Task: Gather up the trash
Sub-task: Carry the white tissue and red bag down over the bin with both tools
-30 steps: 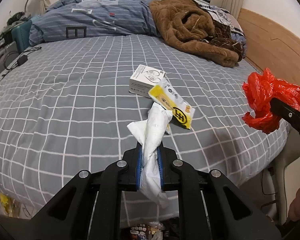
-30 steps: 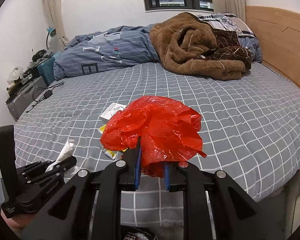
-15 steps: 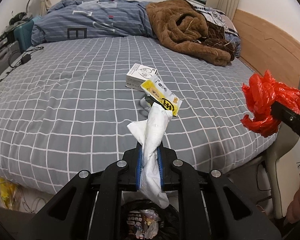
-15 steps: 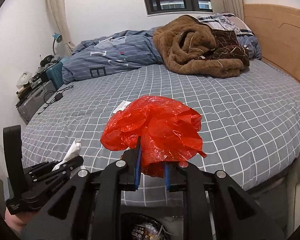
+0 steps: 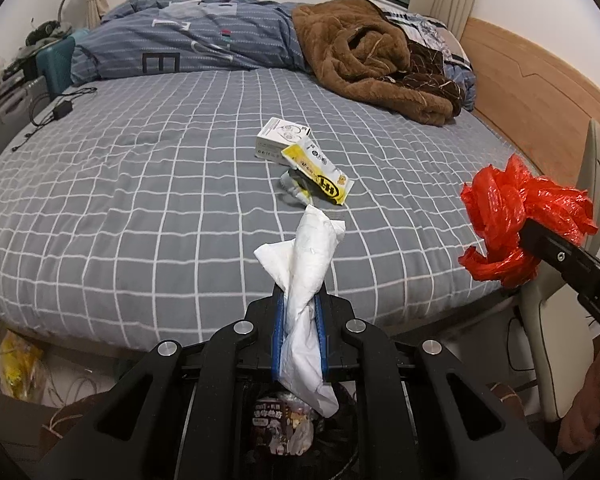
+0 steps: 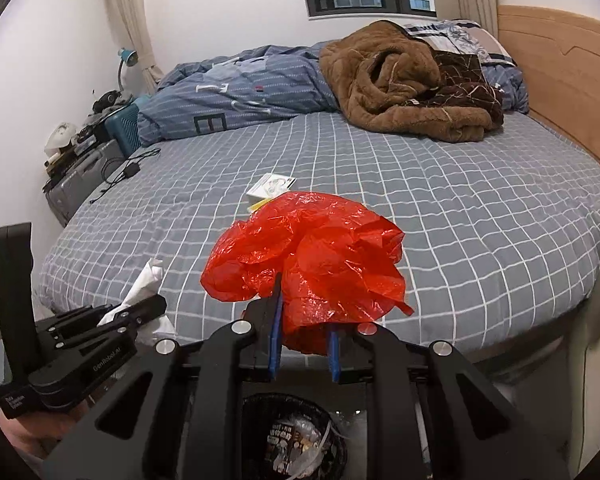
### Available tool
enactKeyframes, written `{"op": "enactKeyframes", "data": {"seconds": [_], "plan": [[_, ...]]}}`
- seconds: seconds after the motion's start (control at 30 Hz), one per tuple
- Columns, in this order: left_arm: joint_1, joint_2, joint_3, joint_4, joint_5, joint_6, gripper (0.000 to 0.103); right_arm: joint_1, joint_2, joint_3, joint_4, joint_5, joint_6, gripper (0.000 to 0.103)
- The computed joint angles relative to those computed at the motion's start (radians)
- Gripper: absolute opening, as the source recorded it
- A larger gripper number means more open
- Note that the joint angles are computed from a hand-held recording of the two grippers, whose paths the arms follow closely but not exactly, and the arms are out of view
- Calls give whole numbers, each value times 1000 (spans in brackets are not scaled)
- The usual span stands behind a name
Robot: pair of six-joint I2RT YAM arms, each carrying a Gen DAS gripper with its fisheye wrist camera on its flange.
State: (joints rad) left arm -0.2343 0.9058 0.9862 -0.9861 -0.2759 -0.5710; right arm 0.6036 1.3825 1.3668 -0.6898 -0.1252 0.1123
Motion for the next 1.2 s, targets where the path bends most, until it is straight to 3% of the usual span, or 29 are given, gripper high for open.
{"op": "enactKeyframes", "data": {"seconds": [0.67,1.2], "plan": [[-262,-207,-65,-248,-115,-248,12,142,-176,-221,-15,82,42,17],[-367,-339,-252,-297,-84,-396,12,261,-209,-417,12,119,113,17]]}}
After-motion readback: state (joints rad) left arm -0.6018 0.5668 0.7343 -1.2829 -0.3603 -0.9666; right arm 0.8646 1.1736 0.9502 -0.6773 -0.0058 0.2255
